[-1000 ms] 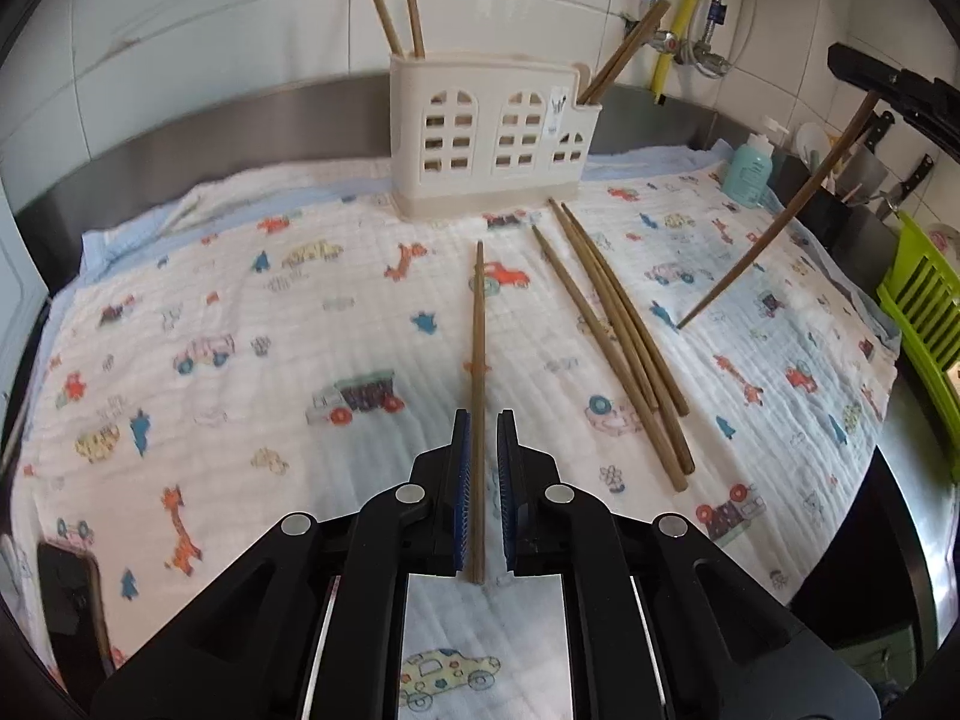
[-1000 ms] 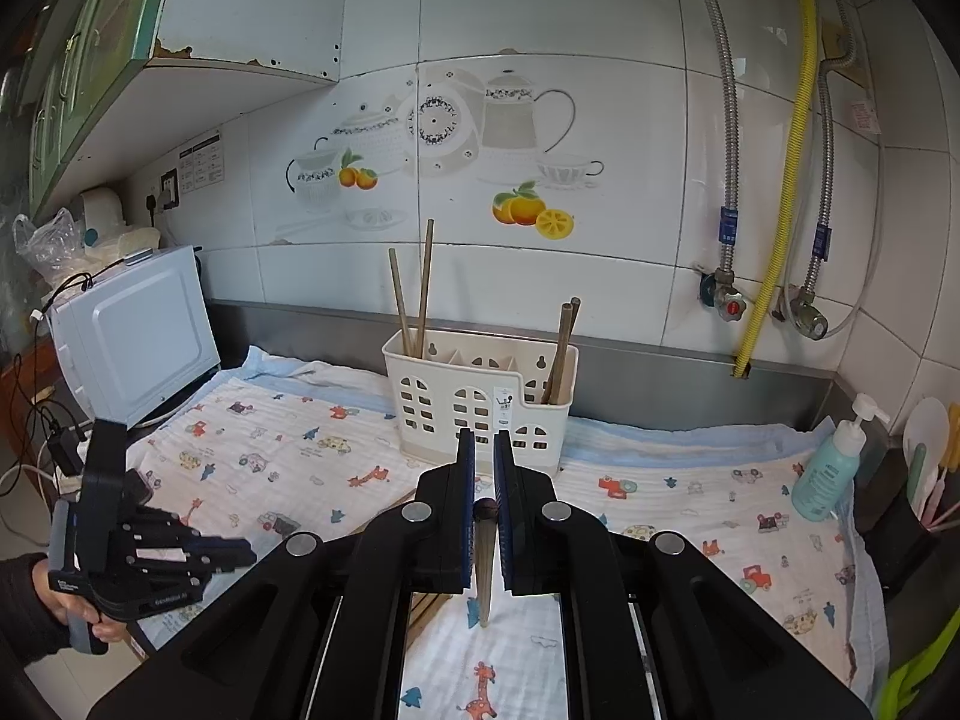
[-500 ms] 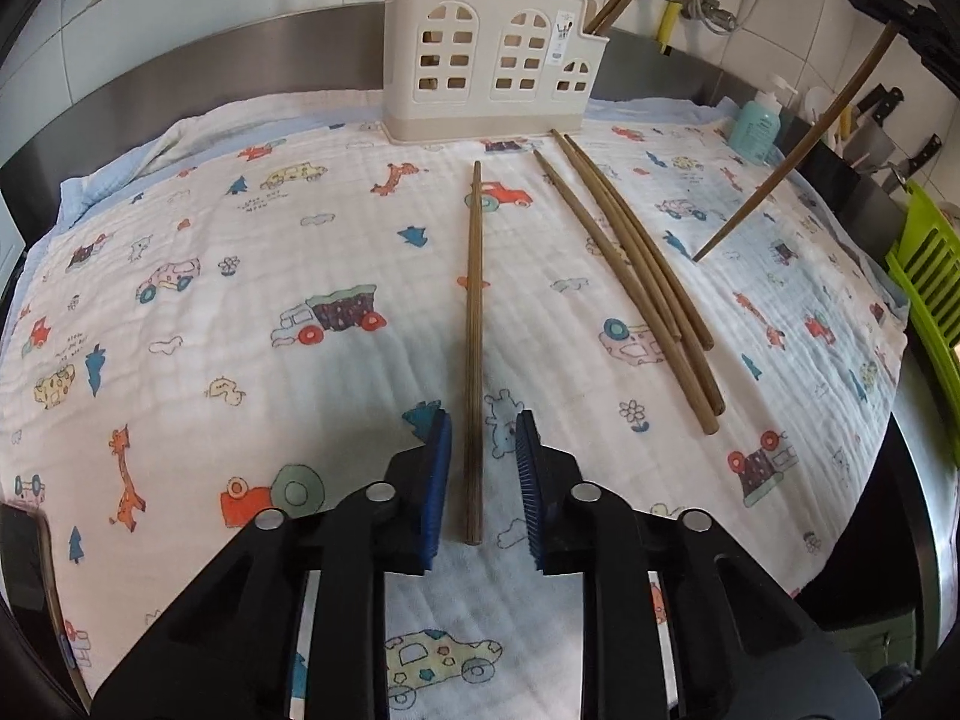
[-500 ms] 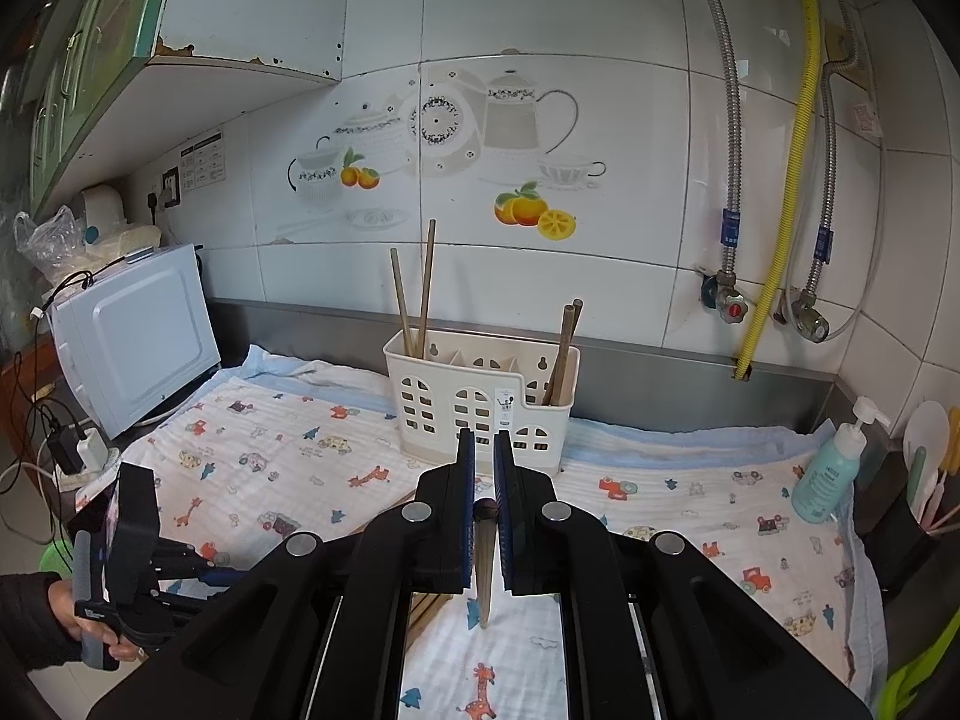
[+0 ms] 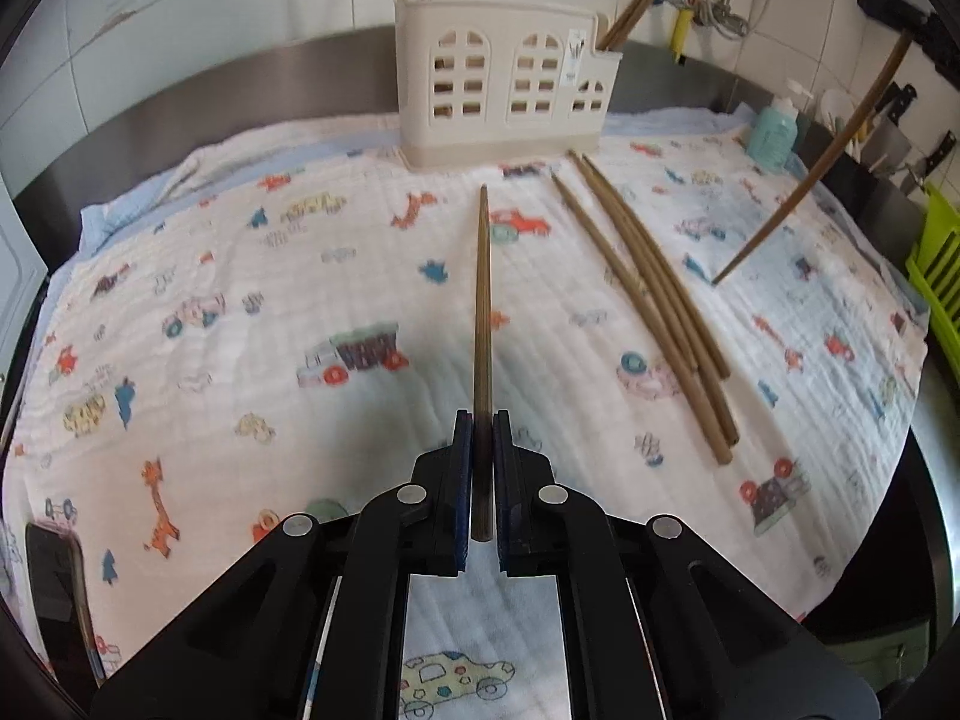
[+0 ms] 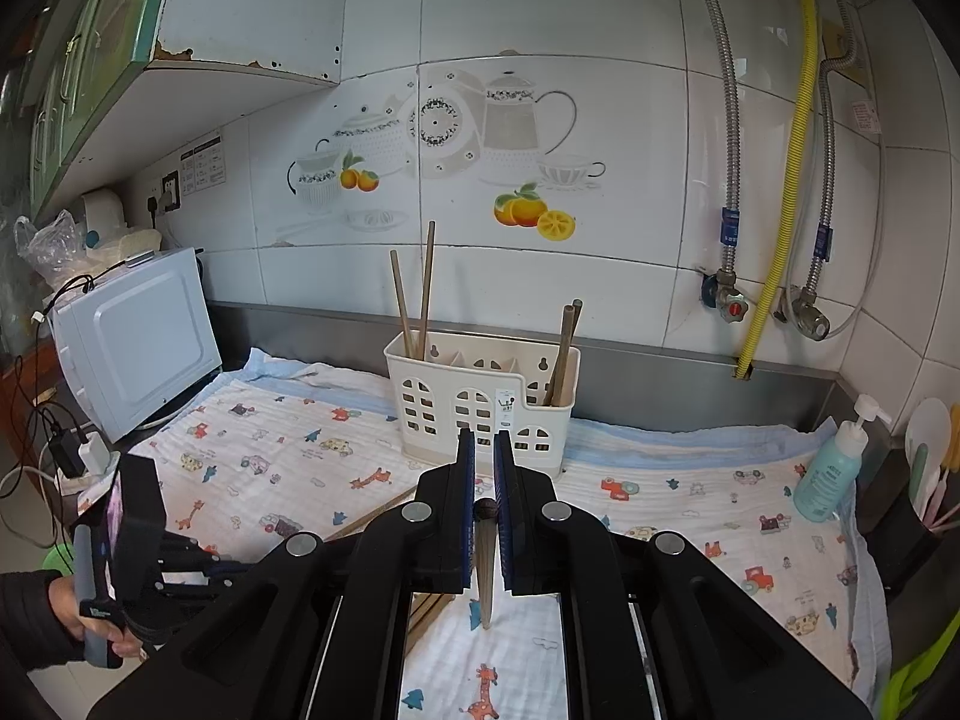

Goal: Organize utensils
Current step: 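Carry the right tool's chopstick toward the white holder while the left tool carries its own, then lower the right tool's chopstick into the holder while the left tool lowers its own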

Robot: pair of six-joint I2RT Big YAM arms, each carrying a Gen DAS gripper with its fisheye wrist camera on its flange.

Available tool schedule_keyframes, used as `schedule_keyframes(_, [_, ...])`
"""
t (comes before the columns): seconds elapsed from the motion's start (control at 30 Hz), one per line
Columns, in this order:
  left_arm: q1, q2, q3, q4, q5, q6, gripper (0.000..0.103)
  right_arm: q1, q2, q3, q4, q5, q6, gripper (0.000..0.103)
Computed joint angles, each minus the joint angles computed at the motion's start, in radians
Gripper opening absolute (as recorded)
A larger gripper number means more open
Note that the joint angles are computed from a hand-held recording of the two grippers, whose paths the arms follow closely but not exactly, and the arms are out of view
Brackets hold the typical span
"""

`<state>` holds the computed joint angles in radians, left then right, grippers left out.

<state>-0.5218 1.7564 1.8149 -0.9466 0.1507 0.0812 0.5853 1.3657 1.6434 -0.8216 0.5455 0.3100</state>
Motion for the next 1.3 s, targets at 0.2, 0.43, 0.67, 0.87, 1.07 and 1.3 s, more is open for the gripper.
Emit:
schedule_keyframes(0.2, [0.009,-0.010,0.039,0.067,0.026,-0.040,0.005,0.003,0.004,0.004,0.003,0.003,0.002,0.006])
schedule_keyframes(0.43, [0.004,0.026,0.123,0.126,0.041,-0.061,0.005,-0.005,0.011,0.010,0.011,-0.003,0.004,0.006])
schedule_keyframes(0.67, [-0.002,0.059,0.193,0.140,0.050,-0.064,0.005,-0.013,0.019,0.018,0.014,-0.012,-0.004,0.006])
schedule_keyframes(0.87, [0.003,0.083,0.261,0.110,0.069,-0.057,0.005,-0.029,0.044,0.062,-0.002,-0.050,-0.029,0.006])
schedule_keyframes(1.07, [0.007,0.135,0.395,0.052,0.077,-0.033,0.005,-0.063,0.089,0.173,-0.028,-0.109,-0.062,0.006])
schedule_keyframes(1.3, [0.007,0.233,0.610,-0.042,0.071,0.001,0.005,-0.119,0.193,0.419,-0.059,-0.160,-0.112,0.006])
